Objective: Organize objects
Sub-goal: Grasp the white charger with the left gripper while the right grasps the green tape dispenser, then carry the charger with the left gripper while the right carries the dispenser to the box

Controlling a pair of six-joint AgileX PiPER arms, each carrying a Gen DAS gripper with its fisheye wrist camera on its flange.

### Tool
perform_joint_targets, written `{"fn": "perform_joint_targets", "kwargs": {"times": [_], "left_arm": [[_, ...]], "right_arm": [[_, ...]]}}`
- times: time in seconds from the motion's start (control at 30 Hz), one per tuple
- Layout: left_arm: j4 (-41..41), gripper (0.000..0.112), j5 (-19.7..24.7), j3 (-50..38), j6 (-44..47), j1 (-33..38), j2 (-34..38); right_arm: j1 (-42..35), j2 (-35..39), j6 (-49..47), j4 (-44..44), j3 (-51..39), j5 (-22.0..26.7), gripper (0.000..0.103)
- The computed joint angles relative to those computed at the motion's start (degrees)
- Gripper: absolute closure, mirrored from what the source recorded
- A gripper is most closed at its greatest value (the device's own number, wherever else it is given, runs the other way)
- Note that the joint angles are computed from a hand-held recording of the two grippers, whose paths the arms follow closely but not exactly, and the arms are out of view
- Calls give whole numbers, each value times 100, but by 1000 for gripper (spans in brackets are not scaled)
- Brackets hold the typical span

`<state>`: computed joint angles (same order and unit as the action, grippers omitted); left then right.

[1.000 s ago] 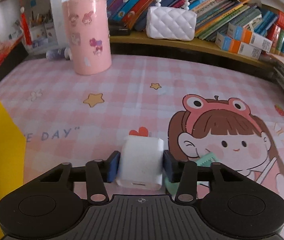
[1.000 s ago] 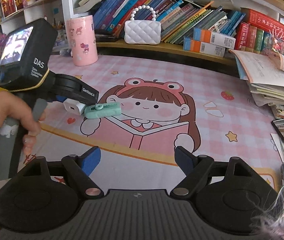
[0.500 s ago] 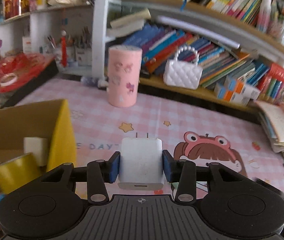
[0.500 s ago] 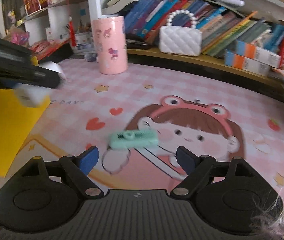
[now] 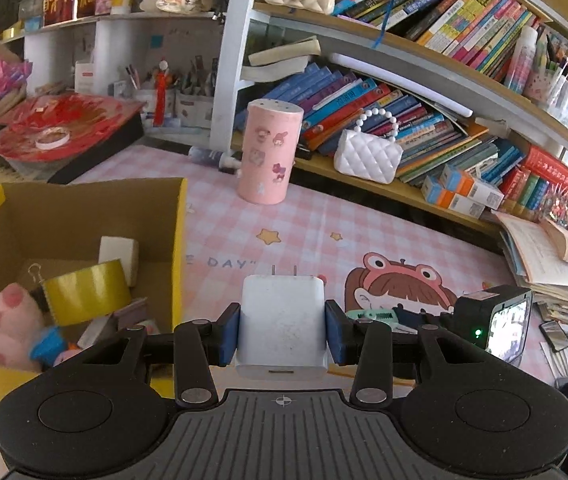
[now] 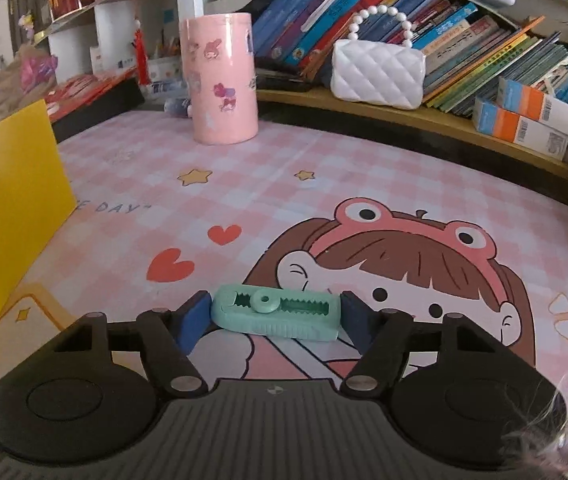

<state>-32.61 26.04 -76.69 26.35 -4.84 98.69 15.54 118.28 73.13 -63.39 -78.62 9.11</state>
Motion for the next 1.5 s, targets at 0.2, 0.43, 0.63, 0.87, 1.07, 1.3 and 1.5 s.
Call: {"fn": "perform_joint_targets", "kwargs": {"times": [0.2,0.43,0.63,0.87,1.07,1.3,1.5], "left_arm": [[-852,71,136,435,835,227,-306],[-2035,71,574,990,2133,693,-718],[-2425,71,1328,1382,2769,1393,-956],[-2564,71,2105,1673,3267,2327,-1075],[-2591,71,2768,1759,3649,3264,-1137],[-2367,71,3370,1677,3870,4225,-997],[-2280,71,3726,1497,4045,4944,-800]], "right_arm": [[202,-631,887,-529,516,392,36],[863,-1802,1042,-174,1301,1353,36],[1812,-2635,1143,501,1604,2479,36],[3173,-2794,1453,772,1554,3488,36],[3984,-2434,1524,825,1051,4001,36],[4602,-1840,1482,1028,294,4317,36],[4901,-1266,1145,1240,-485,4369,36]]}}
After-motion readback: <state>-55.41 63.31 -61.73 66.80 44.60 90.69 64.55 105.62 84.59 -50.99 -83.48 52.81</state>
